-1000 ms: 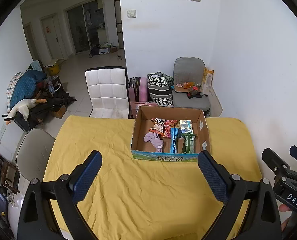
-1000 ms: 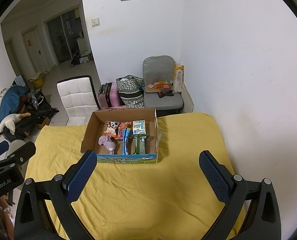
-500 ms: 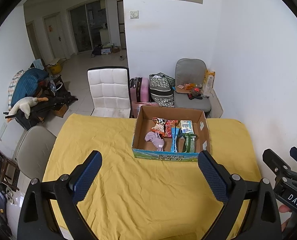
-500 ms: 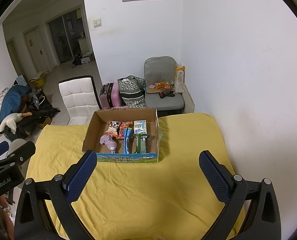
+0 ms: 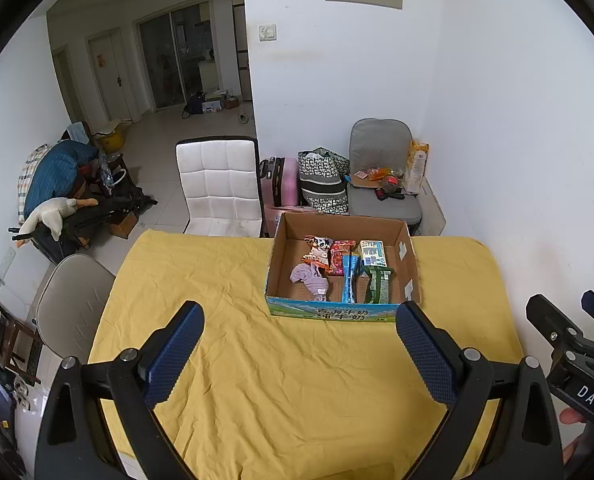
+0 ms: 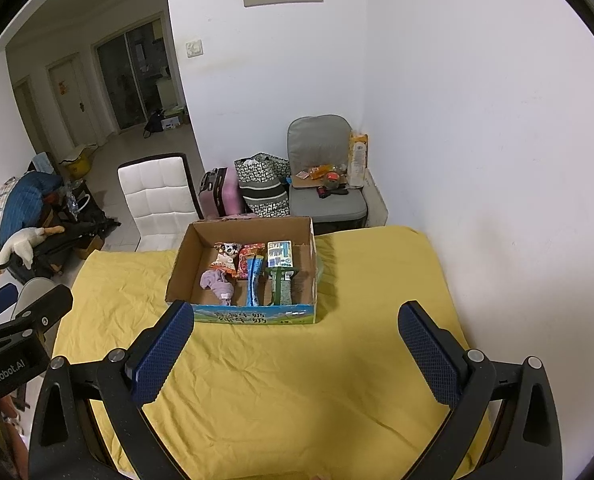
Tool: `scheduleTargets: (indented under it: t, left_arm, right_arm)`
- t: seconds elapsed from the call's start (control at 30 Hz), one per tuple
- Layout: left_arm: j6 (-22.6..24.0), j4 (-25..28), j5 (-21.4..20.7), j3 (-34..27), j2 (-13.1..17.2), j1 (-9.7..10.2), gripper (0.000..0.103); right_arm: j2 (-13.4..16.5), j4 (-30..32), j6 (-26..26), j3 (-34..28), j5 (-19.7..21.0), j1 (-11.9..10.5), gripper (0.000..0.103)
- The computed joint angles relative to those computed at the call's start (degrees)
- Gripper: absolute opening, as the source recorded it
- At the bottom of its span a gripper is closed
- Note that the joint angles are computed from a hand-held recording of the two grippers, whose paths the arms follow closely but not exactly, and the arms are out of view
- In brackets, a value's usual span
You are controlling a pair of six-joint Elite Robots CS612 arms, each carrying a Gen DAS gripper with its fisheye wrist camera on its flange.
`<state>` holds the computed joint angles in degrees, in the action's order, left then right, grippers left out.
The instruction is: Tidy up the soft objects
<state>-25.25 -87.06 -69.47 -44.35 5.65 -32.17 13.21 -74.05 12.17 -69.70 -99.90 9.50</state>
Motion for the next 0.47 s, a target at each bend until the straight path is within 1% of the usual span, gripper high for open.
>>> scheduleTargets:
  t: [0.47]
  left_arm:
    - [-0.3, 0.0, 0.8, -0.8, 0.3, -0.23, 0.098]
  right_arm:
    - [0.0, 0.1, 0.1, -0.4, 0.0, 0.0, 0.103]
